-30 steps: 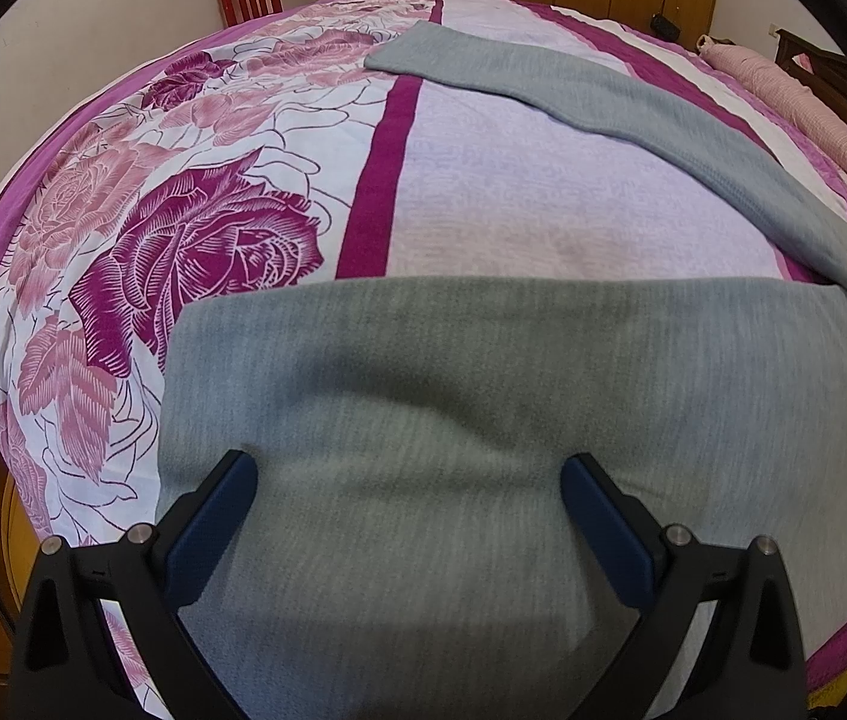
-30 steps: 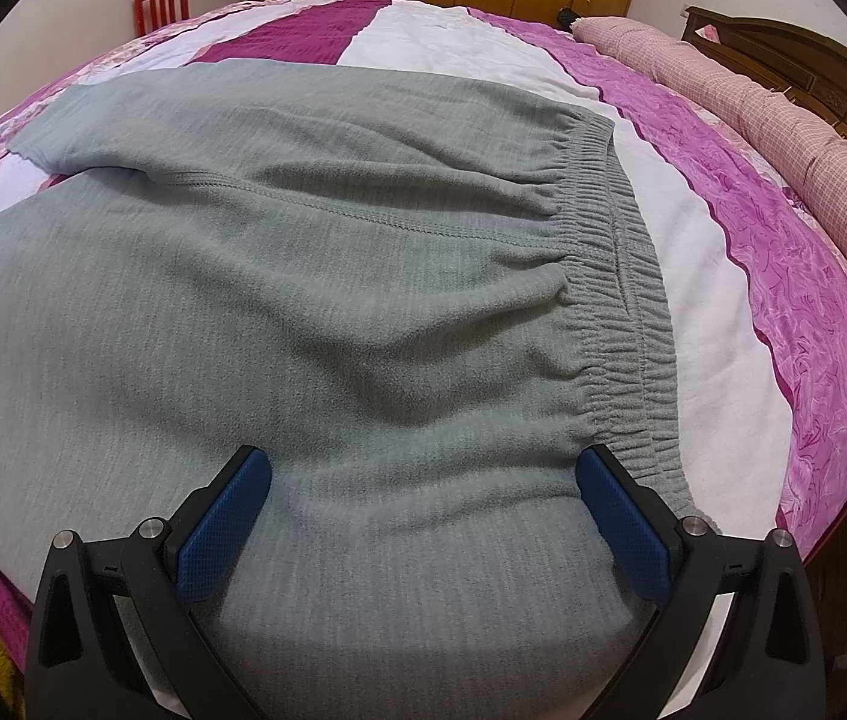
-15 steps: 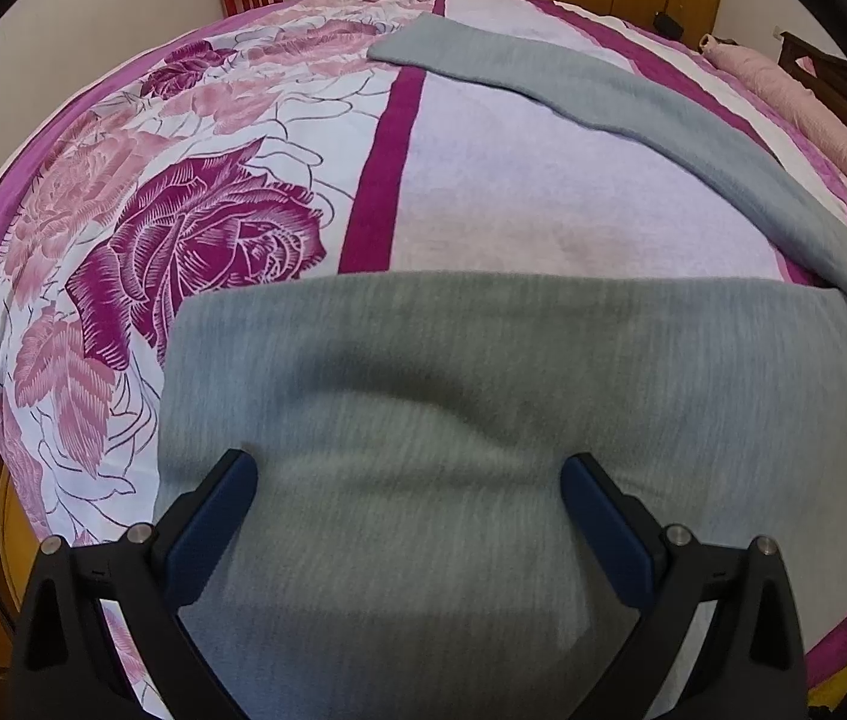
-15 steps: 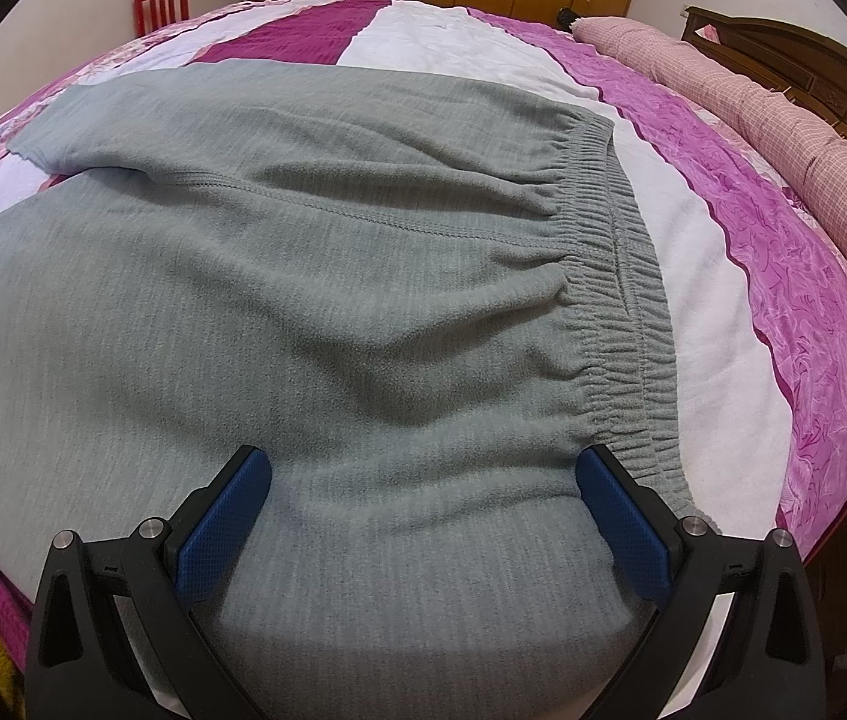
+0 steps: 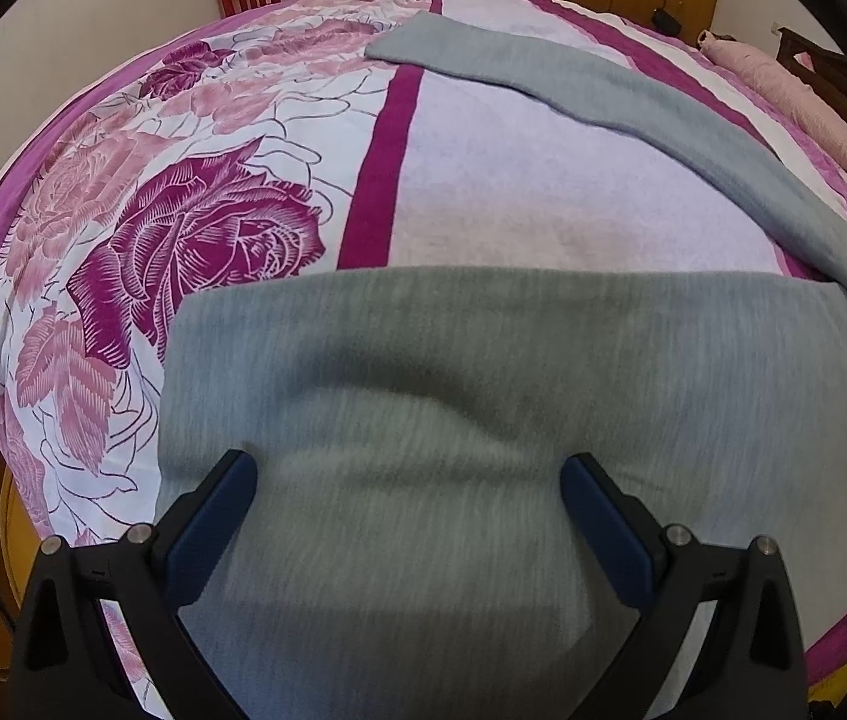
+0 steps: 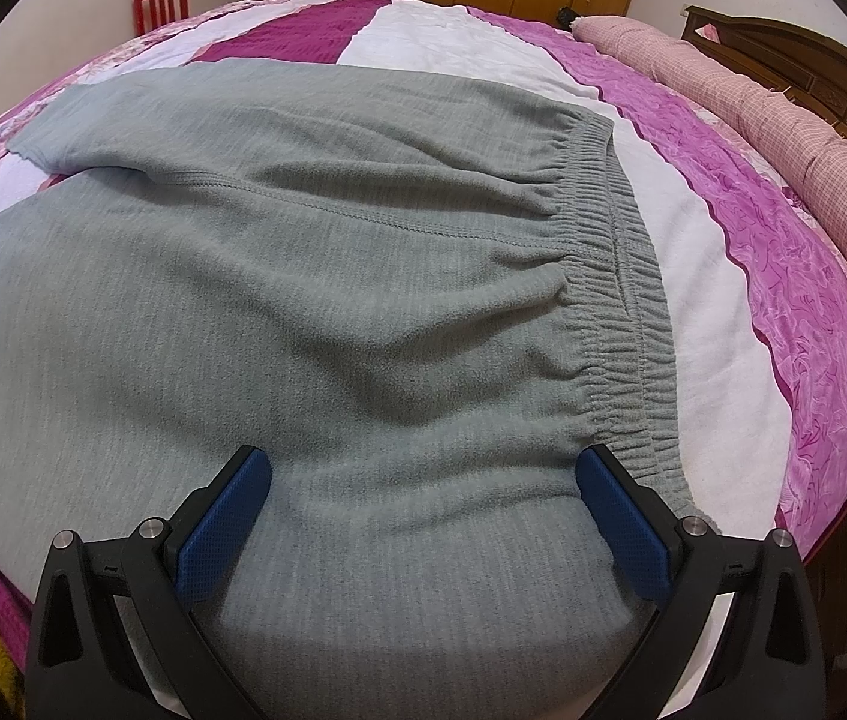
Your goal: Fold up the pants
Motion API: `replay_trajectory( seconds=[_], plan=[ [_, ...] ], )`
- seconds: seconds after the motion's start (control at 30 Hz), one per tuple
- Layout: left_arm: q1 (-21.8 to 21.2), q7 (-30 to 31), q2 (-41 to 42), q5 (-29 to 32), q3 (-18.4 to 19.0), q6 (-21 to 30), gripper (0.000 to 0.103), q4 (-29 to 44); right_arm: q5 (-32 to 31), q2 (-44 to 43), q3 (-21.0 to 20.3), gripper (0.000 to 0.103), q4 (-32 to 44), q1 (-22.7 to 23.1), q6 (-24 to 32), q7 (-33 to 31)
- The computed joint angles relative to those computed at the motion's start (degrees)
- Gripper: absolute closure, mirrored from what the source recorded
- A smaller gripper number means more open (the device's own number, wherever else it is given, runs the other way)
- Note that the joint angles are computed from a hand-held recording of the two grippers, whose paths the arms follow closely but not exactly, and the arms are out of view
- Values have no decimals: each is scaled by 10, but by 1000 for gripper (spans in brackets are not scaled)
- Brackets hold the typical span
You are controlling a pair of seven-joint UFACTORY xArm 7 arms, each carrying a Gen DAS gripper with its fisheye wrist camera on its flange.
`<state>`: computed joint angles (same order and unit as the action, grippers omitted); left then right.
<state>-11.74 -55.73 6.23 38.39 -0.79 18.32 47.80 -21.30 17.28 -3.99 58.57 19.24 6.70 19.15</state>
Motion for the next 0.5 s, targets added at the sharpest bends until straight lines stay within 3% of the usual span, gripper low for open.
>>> replay_trajectory(
  seconds=[0.5],
  plan=[
    [11,131,-7,-127,-17,47,0,22,42,-5,40,0,34,-29,78,-37]
  ],
)
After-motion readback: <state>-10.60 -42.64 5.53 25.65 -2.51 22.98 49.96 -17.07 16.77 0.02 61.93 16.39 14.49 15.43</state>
